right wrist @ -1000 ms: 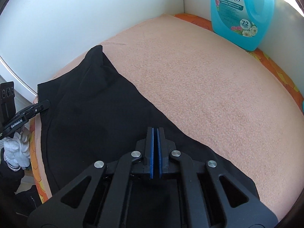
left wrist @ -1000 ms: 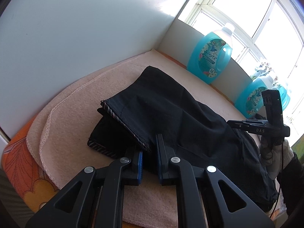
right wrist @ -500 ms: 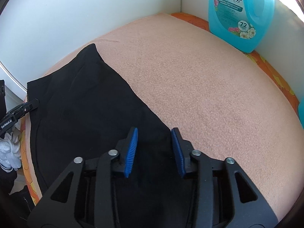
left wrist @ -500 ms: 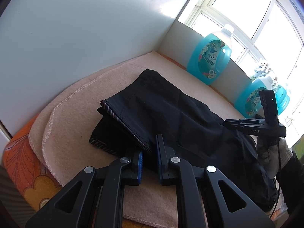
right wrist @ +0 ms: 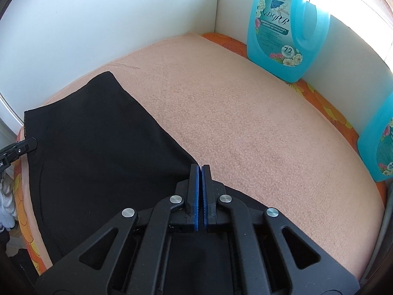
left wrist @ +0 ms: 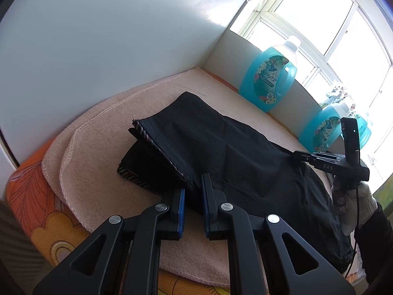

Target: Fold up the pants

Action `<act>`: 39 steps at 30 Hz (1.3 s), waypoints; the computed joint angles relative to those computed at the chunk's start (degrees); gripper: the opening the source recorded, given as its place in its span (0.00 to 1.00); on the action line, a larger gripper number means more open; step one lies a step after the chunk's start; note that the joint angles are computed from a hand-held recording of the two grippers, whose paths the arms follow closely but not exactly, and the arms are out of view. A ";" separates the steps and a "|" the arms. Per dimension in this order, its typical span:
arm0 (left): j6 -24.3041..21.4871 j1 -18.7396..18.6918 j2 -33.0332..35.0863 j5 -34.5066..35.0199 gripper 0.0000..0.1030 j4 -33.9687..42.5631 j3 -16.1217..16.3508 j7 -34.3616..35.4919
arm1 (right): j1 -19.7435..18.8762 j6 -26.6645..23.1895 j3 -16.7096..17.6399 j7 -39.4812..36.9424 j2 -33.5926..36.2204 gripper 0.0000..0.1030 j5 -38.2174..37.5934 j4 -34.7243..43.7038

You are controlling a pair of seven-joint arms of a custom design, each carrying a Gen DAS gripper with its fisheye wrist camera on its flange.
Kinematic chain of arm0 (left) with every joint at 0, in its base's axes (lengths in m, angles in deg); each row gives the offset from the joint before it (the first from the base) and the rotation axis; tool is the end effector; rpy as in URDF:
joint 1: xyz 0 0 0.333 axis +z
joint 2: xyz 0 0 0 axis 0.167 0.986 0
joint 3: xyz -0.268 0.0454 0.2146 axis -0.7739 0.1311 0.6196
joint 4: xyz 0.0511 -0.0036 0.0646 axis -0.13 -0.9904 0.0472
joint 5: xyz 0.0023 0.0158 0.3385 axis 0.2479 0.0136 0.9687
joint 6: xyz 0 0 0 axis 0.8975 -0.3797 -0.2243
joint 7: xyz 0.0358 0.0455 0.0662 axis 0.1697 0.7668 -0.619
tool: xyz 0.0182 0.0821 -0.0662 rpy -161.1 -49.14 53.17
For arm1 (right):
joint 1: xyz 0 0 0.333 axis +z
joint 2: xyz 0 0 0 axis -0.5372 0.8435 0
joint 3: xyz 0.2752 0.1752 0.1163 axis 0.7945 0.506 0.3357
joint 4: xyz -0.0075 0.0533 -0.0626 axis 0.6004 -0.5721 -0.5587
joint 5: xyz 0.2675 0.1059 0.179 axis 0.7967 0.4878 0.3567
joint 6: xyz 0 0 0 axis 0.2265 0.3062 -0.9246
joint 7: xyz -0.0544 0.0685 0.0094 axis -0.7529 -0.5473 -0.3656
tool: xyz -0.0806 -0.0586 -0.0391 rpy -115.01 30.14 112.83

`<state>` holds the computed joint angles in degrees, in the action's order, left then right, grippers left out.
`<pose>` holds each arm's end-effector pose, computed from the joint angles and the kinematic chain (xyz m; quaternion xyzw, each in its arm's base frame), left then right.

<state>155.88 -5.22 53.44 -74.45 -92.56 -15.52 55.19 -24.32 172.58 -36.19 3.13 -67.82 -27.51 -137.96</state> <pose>0.3742 -0.1924 0.4011 -0.6751 0.5893 -0.4321 0.1010 0.4970 0.0366 0.4244 -0.8082 0.5207 -0.1636 0.2213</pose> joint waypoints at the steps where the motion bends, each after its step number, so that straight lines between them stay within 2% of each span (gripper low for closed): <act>1: -0.19 0.15 -0.61 0.17 0.10 -0.49 0.11 -0.46 | -0.18 -0.16 0.14 -1.11 -0.66 0.02 1.85 -0.33; 3: -0.87 0.22 -2.01 -1.58 0.13 -1.47 -0.23 0.71 | -0.65 -1.44 -0.10 -2.74 -1.99 0.03 4.77 -0.65; 4: -1.76 -0.04 -2.59 -4.68 0.13 -1.58 -1.03 3.02 | -0.75 -1.48 -0.23 -3.52 -2.66 0.03 6.01 -0.97; 6: -2.13 0.02 -3.27 -7.47 0.13 -1.84 -2.12 4.93 | -0.83 -0.97 -0.50 -4.67 -4.97 0.11 7.49 -2.70; 8: -2.78 -0.02 -3.94 -11.75 0.13 -1.82 -3.57 7.83 | -0.69 0.04 -0.87 -6.02 -7.45 0.29 9.28 -4.59; 11: -2.16 0.21 -5.07 -14.86 0.13 -2.23 -5.02 10.11 | -0.80 -0.23 -1.91 -7.37 -12.12 0.34 11.74 -7.58; 15: -2.02 0.96 -6.34 -13.12 0.13 -2.25 -5.86 9.66 | -1.94 -0.61 -3.64 -6.96 -19.50 0.37 13.62 -11.88; 17: -2.06 1.11 -6.28 -10.41 0.16 -1.77 -5.94 8.67 | -2.88 -0.39 -4.50 -6.30 -23.10 0.44 14.09 -14.29; 22: -2.37 -0.18 -5.33 -4.01 0.16 0.29 -6.27 5.96 | -8.79 -0.43 -5.04 -2.40 -31.08 0.44 10.50 -20.21; 28: -4.14 -3.18 -3.00 8.40 0.18 5.33 -5.56 0.21 | -19.06 -5.50 -8.08 2.03 -38.19 0.44 4.84 -23.81; 30: -5.23 -4.12 -2.10 14.60 0.32 7.60 -5.25 -2.80 | -22.94 -7.13 -8.91 2.94 -40.41 0.45 2.76 -24.89; 34: -8.31 -5.01 1.27 30.10 0.33 14.50 -5.73 -11.64 | -30.62 -11.01 -10.58 4.41 -43.91 0.45 -1.15 -27.21; 36: -9.74 -4.69 3.53 38.29 0.33 18.53 -7.22 -16.92 | -33.98 -12.22 -11.33 4.62 -45.04 0.46 -2.86 -28.29; 39: -13.00 -0.86 8.37 54.24 0.33 26.45 -13.40 -28.10 | -37.97 -14.57 -13.24 4.66 -46.26 0.46 -4.21 -29.38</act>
<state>142.88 -6.08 61.81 -20.21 -66.11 -28.93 27.09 -62.28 158.01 -49.43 7.79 -114.08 -31.72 -167.34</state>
